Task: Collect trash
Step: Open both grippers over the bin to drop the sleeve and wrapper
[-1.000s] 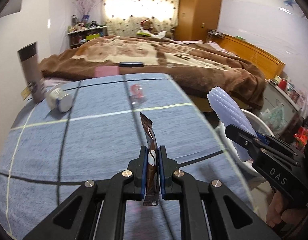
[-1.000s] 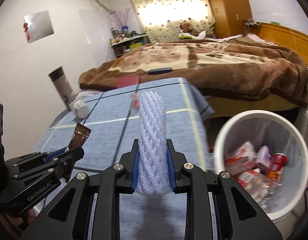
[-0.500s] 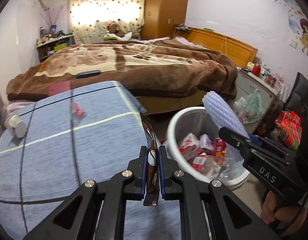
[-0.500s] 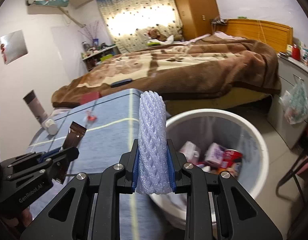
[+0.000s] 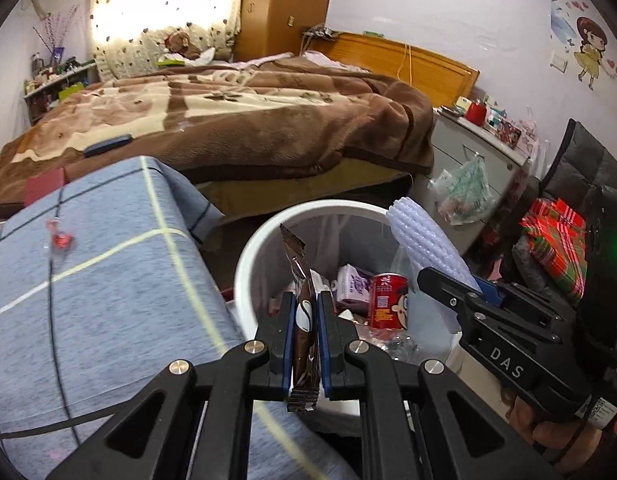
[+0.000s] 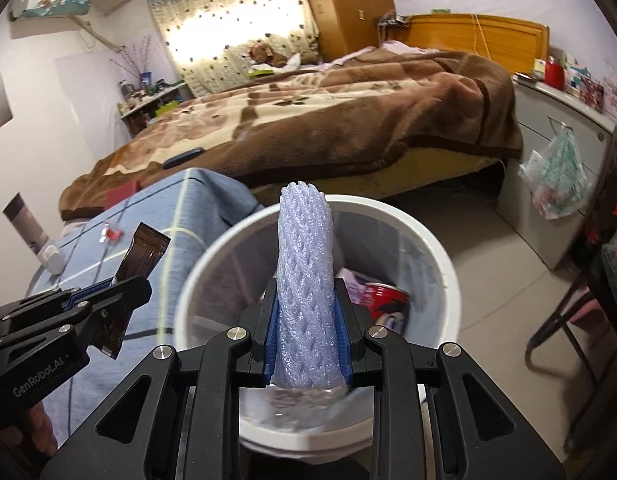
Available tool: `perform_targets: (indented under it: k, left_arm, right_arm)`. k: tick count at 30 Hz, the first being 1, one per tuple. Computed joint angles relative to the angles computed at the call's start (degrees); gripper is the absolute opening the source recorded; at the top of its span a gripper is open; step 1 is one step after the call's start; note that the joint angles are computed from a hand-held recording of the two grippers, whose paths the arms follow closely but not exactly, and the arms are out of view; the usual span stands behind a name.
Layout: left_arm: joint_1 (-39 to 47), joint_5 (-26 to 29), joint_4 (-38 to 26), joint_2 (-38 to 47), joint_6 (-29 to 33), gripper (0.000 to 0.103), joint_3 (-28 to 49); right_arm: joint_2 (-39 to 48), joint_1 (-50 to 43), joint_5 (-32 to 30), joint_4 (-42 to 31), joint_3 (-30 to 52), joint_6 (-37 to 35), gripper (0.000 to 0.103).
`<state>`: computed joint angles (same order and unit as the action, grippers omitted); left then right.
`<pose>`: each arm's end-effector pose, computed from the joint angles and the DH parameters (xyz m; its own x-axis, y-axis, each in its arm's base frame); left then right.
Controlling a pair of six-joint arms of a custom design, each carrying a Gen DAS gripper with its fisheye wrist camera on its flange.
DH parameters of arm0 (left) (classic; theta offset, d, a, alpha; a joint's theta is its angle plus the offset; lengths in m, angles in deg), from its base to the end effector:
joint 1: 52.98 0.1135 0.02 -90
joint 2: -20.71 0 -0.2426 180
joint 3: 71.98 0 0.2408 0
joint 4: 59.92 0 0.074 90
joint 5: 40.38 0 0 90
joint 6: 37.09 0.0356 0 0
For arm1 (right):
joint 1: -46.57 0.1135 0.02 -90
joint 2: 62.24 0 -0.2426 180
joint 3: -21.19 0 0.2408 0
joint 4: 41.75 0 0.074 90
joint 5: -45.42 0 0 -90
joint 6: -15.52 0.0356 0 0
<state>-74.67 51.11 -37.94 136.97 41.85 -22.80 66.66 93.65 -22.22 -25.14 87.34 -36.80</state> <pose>0.2770 -0.1112 0.0316 -0.7201 0.0800 -0.6892 0.2531 0.9552 -0.1535 0.2528 0.2520 0.0111 -0.6928 0.0850 -0.7161 -0.0938 0.9740 0.2064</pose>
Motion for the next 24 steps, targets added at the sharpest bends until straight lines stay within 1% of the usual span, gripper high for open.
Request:
perform_targets:
  k: [5,8,9,10,11,12,13,14,16,17,24]
  left_arm:
    - [-0.85,0.21,-2.29,3.32,-0.77,0.011,3.7]
    - [-1.22,0.12,-2.43,4.21,-1.49,0.012,4.56]
    - [-1.23,-0.04,-2.69,4.43,-1.56,0.016,4.84]
    - [-1.05,-0.22,-2.89,4.49,-1.42,0.026,5.0]
    - [-0.99,-0.68,-3.05,4.48,-1.6,0.034,5.0]
    - [-0.89,-0.85,-2.97,4.45,-1.74,0.052,4.89]
    - [-0.78,-0.63,-2.24,4.4,-1.9,0.057,4.5]
    - [-0.62,-0.13,-1.58,4.23,-2.01,0.057,4.0]
    - [-0.39,0.08,-1.91,4.05,-1.99,0.057,3.96]
    - [-0.36,-0.29,-2.01,3.9,-2.02,0.057,3.82]
    - [0.95,0.3,-0.48,2.11,-2.4,0.057,1.3]
  right_arm:
    - [1.07,-1.52,-0.8,-2.44,1.15,0.32,0.026]
    - [1.41,-2.02,-1.3,-3.79,1.76,0.21,0.027]
    - [1.4,-2.12,-1.36,-4.32,1.84,0.28,0.027]
    - [1.46,-2.11,-1.37,-4.96,2.11,0.32,0.028]
    - [1.6,-2.31,-1.46,-4.93,2.09,0.26,0.029]
    - [1.66,-2.36,-1.4,-4.92,1.99,0.32,0.031]
    - [1.65,-2.31,-1.28,-4.97,1.92,0.29,0.035]
    - [1.65,-2.21,-1.01,-5.13,1.92,0.36,0.038]
    - [1.3,-2.11,-1.17,-4.63,1.25,0.6,0.053]
    - [1.31,-2.16,-1.35,-4.54,1.33,0.62,0.055]
    - [0.41,-1.82,-0.16,-4.43,0.92,0.66,0.055]
